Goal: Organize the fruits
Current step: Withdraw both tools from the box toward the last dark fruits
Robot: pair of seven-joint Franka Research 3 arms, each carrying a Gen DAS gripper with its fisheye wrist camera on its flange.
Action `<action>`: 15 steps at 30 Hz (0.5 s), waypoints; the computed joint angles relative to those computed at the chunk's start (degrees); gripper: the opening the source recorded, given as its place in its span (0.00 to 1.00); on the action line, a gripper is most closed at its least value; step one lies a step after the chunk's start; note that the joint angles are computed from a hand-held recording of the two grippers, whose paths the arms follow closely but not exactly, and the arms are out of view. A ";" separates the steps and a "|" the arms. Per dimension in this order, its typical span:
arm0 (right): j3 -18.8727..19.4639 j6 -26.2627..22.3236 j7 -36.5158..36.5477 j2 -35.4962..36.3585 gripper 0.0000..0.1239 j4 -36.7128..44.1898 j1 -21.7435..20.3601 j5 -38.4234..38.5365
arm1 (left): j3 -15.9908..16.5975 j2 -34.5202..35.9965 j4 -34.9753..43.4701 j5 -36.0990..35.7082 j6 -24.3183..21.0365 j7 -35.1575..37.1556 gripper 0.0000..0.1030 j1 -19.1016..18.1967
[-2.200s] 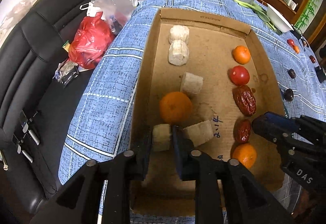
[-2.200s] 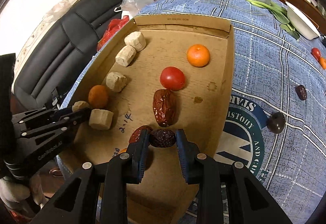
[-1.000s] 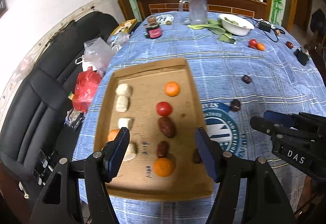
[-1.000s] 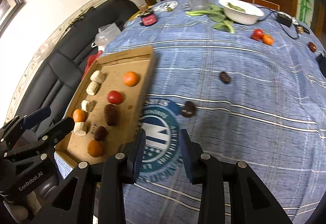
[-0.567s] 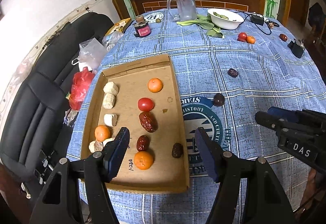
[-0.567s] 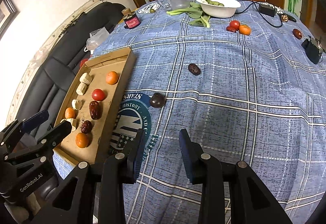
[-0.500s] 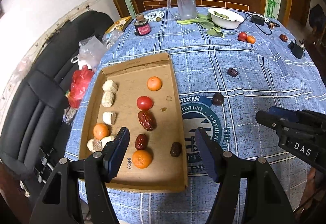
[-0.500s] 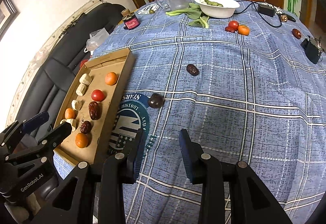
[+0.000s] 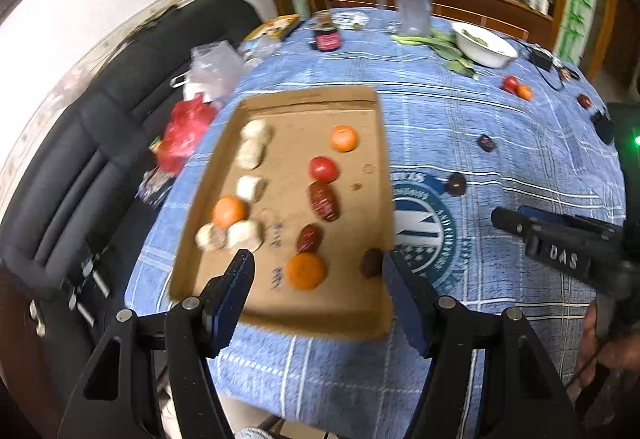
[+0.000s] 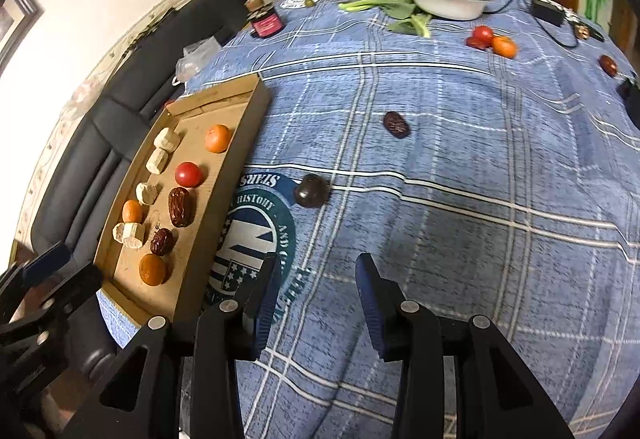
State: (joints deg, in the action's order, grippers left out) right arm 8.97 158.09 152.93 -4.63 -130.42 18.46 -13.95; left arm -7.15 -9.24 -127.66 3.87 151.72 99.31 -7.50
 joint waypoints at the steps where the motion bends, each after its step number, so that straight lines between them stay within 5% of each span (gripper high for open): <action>1: -0.15 0.04 -1.08 0.70 0.34 0.62 0.09 0.56 | 0.04 -0.59 -0.62 0.84 -0.10 -1.33 0.64 0.59; 15: -2.65 0.65 -9.50 5.11 0.34 3.39 2.40 7.29 | 1.54 -3.59 -3.65 1.77 -1.53 -8.76 0.64 2.53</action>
